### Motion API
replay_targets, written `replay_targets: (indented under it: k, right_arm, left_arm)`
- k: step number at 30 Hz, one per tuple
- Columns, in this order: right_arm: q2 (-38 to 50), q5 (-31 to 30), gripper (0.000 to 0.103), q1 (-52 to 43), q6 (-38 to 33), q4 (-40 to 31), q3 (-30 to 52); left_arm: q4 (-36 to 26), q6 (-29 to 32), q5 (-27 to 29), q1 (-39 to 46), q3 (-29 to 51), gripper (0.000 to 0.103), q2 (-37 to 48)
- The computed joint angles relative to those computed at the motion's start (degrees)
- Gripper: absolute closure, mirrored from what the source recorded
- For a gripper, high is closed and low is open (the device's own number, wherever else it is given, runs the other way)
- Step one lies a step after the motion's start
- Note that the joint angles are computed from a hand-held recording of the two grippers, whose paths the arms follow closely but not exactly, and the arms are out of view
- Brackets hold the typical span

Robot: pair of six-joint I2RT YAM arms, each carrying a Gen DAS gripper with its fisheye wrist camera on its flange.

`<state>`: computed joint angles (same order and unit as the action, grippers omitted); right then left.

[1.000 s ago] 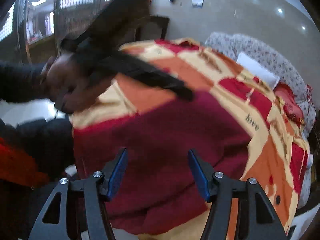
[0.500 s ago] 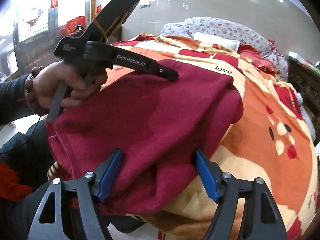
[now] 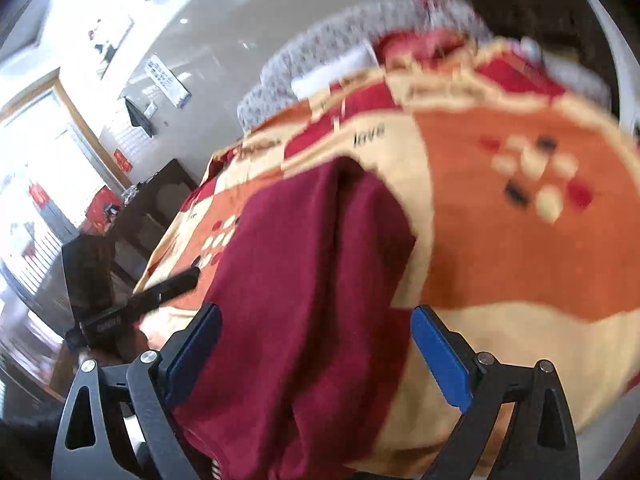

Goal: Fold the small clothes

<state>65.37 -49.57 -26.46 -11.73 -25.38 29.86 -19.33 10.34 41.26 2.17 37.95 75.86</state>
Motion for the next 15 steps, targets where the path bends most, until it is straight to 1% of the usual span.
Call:
replay_targets:
  k: [1, 3, 4, 5, 7, 8, 10, 12, 13, 14, 15]
  right_arm:
    - [2.89, 0.53, 0.005, 1.86, 0.72, 1.01, 0.44]
    - [5.69, 0.56, 0.007, 4.0, 1.56, 3.3, -0.11]
    - [6.4, -0.05, 0.012, 4.69, 1.24, 3.42, -0.81]
    - [9.4, -1.42, 0.014, 4.87, 0.8, 3.36, -0.21]
    - [11.51, -3.91, 0.016, 3.62, -0.11, 3.97, -0.23]
    - [12.98, -5.25, 0.02, 2.67, -2.26, 2.6, 0.48]
    - [17.08, -6.74, 0.027, 0.35, -3.49, 1.28, 1.9]
    - [20.22, -10.58, 0.035, -2.25, -3.18, 0.73, 2.41]
    - [20.38, -11.59, 0.043, -3.08, -3.17, 0.51, 2.41]
    - [18.97, -10.53, 0.047, -2.2, -3.23, 0.88, 1.91]
    - [16.53, -8.19, 0.047, -0.81, -3.63, 1.55, 0.96]
  left_arm:
    - [-1.23, 0.54, 1.52, -0.04, 0.71, 0.03, 1.95]
    - [-2.43, 0.92, 4.49, -0.61, 1.34, 0.03, 5.53]
    - [-1.98, 0.72, 4.71, -0.84, 1.2, 0.03, 6.19]
    - [-0.97, -0.03, 4.32, -1.5, 1.04, 0.03, 6.7]
    - [-0.04, -1.22, 5.28, -2.26, 1.58, 0.03, 8.68]
    - [0.81, -2.89, 5.81, -2.51, 2.13, 0.03, 10.43]
    - [2.58, -4.81, 6.59, -2.68, 2.02, 0.031, 11.96]
    - [4.25, -6.97, 6.31, -2.73, 0.89, 0.036, 10.9]
    - [4.33, -7.26, 6.28, -2.53, 0.43, 0.042, 9.93]
    - [4.48, -7.26, 6.18, -2.07, -0.13, 0.05, 9.01]
    - [4.91, -7.21, 6.04, -1.92, -0.65, 0.054, 8.42]
